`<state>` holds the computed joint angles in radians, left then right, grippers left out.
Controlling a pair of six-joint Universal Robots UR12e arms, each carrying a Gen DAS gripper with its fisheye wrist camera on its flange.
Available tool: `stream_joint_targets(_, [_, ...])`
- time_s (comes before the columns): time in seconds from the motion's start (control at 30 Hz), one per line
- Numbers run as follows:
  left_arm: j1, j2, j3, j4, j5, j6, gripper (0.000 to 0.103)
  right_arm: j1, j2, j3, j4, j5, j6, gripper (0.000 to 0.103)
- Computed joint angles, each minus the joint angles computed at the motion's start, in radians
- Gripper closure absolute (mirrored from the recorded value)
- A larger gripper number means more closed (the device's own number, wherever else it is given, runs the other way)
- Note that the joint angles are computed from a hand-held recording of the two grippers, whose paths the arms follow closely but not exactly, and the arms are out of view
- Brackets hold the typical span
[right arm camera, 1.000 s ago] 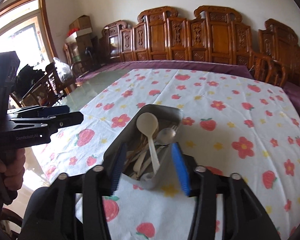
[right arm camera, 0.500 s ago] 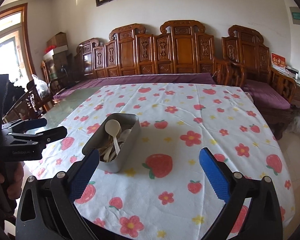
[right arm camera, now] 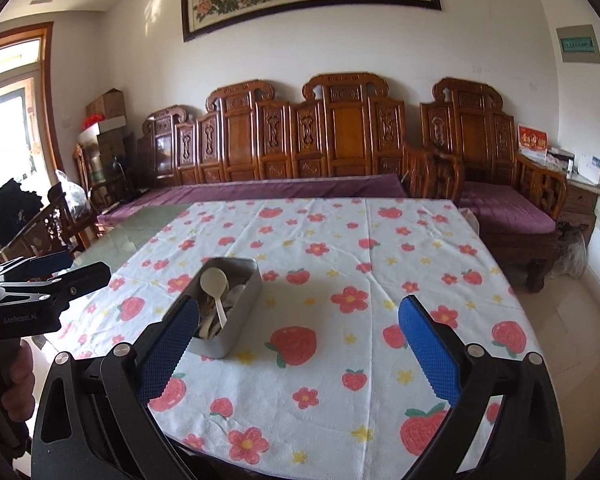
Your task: Organize utensils
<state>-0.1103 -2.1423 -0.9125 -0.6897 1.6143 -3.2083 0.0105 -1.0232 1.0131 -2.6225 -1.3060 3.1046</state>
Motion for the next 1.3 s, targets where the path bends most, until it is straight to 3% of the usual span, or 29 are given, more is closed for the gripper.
stream_joint_targets(0.4, [-0.013, 0.059, -0.056, 0.094, 0.003, 0.011, 0.008, -0.004, -0.053, 0.045, -0.116, 0.03, 0.023, 0.002])
stream_joint_targets(0.87, [-0.026, 0.063, -0.069, 0.13, 0.034, 0.039, 0.008, 0.001, -0.058, 0.058, -0.133, -0.019, 0.028, 0.002])
stream_joint_targets(1.3, [-0.026, 0.066, -0.08, 0.142, 0.037, 0.038, 0.008, -0.005, -0.058, 0.057, -0.134, -0.007, 0.037, 0.002])
